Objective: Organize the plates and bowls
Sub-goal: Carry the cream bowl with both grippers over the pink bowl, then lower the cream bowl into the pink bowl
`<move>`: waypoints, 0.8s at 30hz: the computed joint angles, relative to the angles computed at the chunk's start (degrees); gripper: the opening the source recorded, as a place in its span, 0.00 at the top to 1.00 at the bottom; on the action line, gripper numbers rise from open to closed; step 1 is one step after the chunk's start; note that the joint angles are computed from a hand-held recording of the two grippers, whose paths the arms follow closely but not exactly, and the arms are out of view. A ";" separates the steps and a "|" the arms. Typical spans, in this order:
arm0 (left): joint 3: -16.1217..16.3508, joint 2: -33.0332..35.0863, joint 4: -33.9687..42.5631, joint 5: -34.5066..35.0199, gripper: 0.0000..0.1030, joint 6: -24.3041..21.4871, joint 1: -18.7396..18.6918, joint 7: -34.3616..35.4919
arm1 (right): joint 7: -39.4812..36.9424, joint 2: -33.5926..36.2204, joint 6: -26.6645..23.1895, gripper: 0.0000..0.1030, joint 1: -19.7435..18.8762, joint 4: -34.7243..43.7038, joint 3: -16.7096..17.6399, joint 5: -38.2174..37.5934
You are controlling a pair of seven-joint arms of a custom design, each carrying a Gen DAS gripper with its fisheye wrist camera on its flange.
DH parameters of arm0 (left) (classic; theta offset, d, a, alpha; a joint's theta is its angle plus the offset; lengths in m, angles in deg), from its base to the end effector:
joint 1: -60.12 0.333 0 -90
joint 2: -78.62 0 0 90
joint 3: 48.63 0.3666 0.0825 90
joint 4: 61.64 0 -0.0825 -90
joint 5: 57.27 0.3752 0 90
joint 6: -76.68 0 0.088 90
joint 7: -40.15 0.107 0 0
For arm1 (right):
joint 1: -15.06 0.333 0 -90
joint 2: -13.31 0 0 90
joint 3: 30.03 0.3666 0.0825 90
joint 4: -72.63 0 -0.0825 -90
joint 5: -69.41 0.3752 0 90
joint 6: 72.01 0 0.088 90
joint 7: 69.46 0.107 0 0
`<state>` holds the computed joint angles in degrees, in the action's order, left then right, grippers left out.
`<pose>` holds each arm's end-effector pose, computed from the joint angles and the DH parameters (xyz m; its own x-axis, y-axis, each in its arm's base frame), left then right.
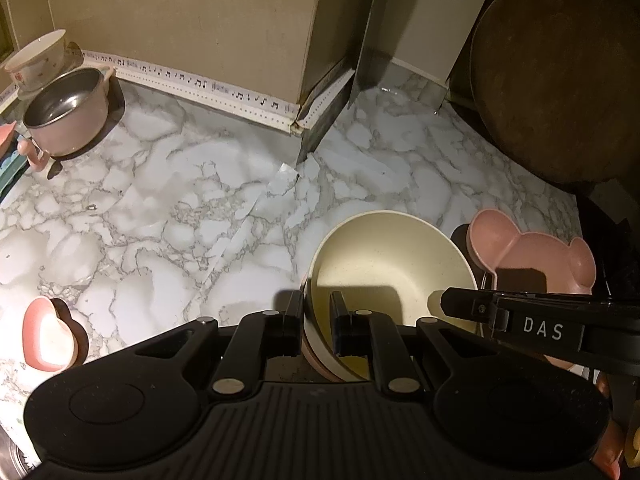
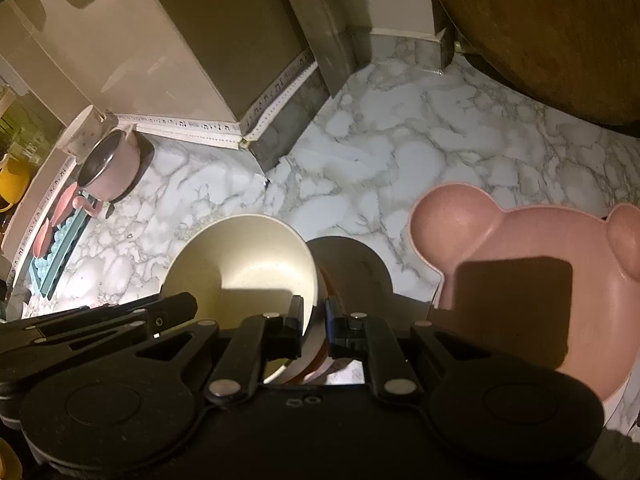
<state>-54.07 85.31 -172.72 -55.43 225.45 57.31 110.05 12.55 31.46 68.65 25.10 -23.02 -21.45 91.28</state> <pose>0.6193 -0.0877 0.5396 0.1423 -0.9767 0.1608 -0.8475 -0.2042 -0.4899 0.6634 0.2086 0.5261 0.2694 -0.9061 -0.3262 -0.8918 -0.1070 -0.4395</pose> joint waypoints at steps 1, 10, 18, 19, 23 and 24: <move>0.01 0.13 0.04 0.00 0.88 -0.03 0.00 0.07 | 0.06 0.11 -0.04 0.91 -0.02 0.02 -0.02 0.01; 0.03 1.09 0.69 -2.02 0.88 -0.64 0.32 1.53 | 0.78 0.93 -0.36 0.89 -0.16 0.69 0.10 -0.01; 0.12 0.06 -0.66 -3.27 0.87 0.64 0.91 3.17 | 0.55 0.58 0.69 0.79 0.14 0.68 0.18 -1.01; 0.10 -0.27 -1.02 -3.57 0.87 0.95 1.04 3.66 | 0.42 0.49 0.78 0.78 0.10 0.69 0.23 -0.91; -0.05 -1.65 -2.36 -4.93 0.87 2.02 1.51 5.59 | -0.20 -0.13 0.90 0.77 0.06 0.63 0.32 -0.71; -0.09 -2.01 -2.66 -5.47 0.87 2.18 1.66 6.12 | -0.32 -0.35 1.01 0.76 0.13 0.53 0.31 -0.72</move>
<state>-54.16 83.30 -175.38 -60.90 227.62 58.96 116.17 12.23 31.11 69.65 25.23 -22.49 -21.14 90.56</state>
